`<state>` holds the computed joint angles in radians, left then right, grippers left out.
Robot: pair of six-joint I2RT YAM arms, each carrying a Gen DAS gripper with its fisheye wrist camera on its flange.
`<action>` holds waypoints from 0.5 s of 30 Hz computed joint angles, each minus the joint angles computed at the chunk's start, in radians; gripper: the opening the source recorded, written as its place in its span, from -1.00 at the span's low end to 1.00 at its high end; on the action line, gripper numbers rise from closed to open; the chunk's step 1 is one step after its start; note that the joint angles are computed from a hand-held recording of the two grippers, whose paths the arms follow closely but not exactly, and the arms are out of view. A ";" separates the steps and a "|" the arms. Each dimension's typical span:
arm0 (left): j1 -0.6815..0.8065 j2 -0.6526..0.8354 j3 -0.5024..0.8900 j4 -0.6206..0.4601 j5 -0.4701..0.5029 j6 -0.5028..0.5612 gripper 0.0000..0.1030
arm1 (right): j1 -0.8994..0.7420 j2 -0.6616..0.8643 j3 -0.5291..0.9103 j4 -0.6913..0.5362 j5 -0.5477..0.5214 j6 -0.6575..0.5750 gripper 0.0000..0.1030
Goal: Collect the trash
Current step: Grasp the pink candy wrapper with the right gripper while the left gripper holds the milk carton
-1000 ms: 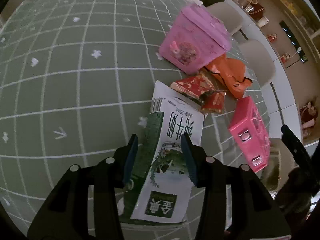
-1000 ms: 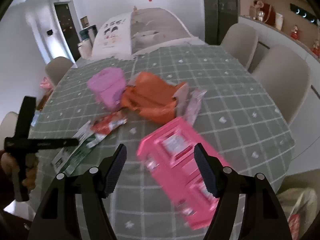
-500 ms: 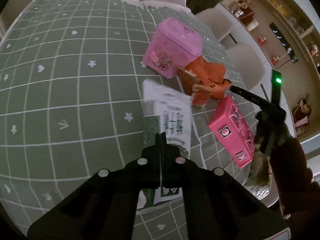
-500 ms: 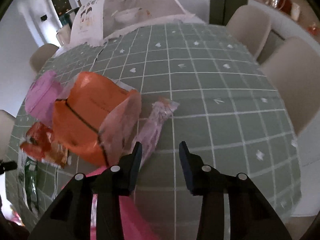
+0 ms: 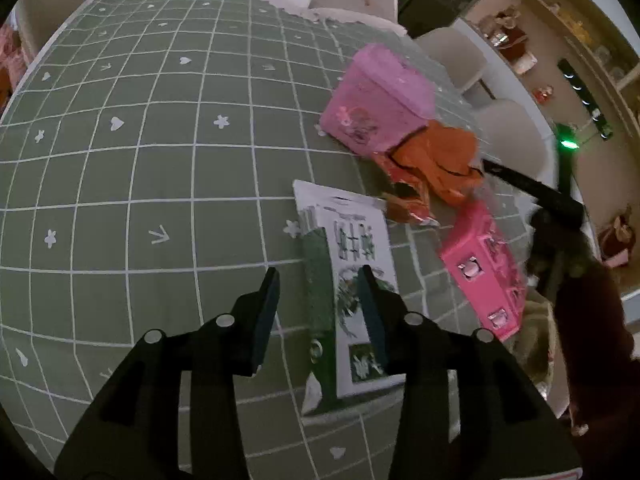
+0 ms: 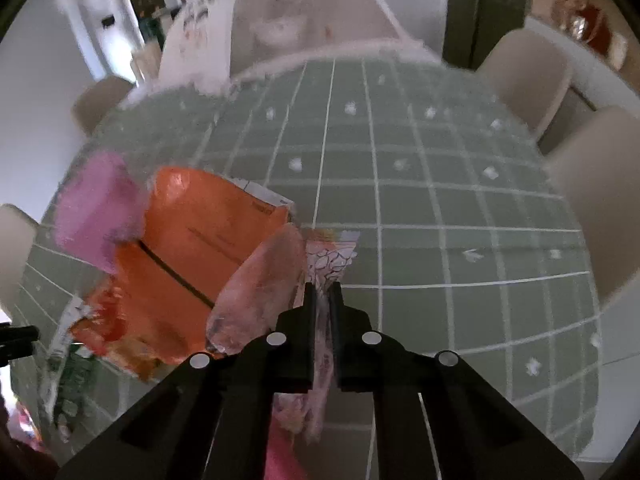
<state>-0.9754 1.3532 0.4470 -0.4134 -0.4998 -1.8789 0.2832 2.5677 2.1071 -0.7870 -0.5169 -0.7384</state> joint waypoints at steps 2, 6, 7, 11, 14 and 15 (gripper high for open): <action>0.043 0.023 -0.019 0.067 0.034 0.034 -0.22 | -0.026 -0.082 -0.100 0.055 -0.031 0.013 -0.85; 0.128 0.105 -0.036 0.199 0.110 0.109 -0.20 | -0.091 -0.231 -0.267 0.122 -0.098 0.001 -0.85; 0.132 0.125 -0.030 0.207 0.106 0.110 -0.19 | -0.111 -0.272 -0.315 0.133 -0.119 -0.005 -0.85; 0.146 0.153 -0.018 0.244 0.106 0.111 -0.17 | -0.176 -0.385 -0.436 0.128 -0.192 -0.028 -0.85; 0.186 0.168 -0.031 0.338 0.153 0.143 -0.17 | -0.211 -0.454 -0.531 0.129 -0.216 -0.062 -0.85; 0.201 0.176 -0.038 0.382 0.176 0.161 -0.17 | -0.221 -0.481 -0.568 0.136 -0.219 -0.073 -0.85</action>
